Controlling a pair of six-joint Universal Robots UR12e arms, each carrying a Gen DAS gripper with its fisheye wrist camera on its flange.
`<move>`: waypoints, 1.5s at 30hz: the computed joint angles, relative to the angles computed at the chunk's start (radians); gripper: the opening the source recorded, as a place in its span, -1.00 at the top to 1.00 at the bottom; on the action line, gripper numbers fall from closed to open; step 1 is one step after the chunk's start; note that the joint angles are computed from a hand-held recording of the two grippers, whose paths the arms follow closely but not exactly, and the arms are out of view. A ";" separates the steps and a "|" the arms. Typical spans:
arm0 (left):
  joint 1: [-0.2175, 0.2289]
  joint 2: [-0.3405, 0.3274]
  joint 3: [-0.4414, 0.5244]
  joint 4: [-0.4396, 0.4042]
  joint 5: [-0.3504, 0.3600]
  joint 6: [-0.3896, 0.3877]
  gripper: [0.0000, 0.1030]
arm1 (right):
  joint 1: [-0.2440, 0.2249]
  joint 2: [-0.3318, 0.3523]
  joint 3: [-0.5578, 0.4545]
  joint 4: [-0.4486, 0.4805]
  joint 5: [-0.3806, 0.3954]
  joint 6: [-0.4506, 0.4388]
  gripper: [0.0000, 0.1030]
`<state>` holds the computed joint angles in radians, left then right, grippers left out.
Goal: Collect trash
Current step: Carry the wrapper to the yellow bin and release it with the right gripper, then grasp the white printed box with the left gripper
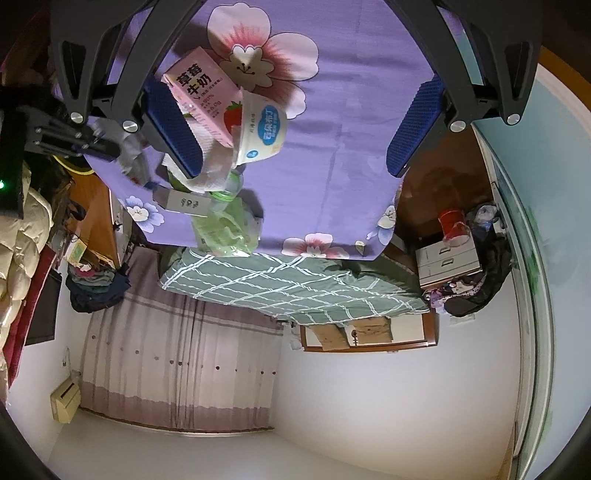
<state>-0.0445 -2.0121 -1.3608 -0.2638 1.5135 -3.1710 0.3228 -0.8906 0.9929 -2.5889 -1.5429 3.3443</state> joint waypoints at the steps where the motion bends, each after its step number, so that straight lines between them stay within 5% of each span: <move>1: -0.002 -0.002 0.002 -0.004 -0.001 0.002 -0.91 | -0.005 -0.008 0.013 -0.006 -0.009 0.013 0.83; 12: -0.033 -0.030 0.046 -0.064 -0.049 0.056 -0.91 | -0.079 -0.111 0.205 -0.064 -0.208 0.218 0.83; 25: -0.081 -0.103 0.166 -0.174 -0.099 0.123 -0.91 | -0.159 -0.129 0.277 0.061 -0.411 0.416 0.75; 28: -0.090 -0.127 0.207 -0.206 -0.106 0.136 -0.91 | -0.164 -0.132 0.290 0.061 -0.420 0.439 0.52; 45: -0.127 -0.303 0.501 -0.428 -0.159 0.160 -0.91 | -0.173 -0.101 0.248 0.043 -0.418 0.417 0.45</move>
<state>-0.1712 -2.3154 -0.8601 -0.6916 1.3541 -3.0107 0.1502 -0.9913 1.2413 -2.5459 -1.9607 3.7613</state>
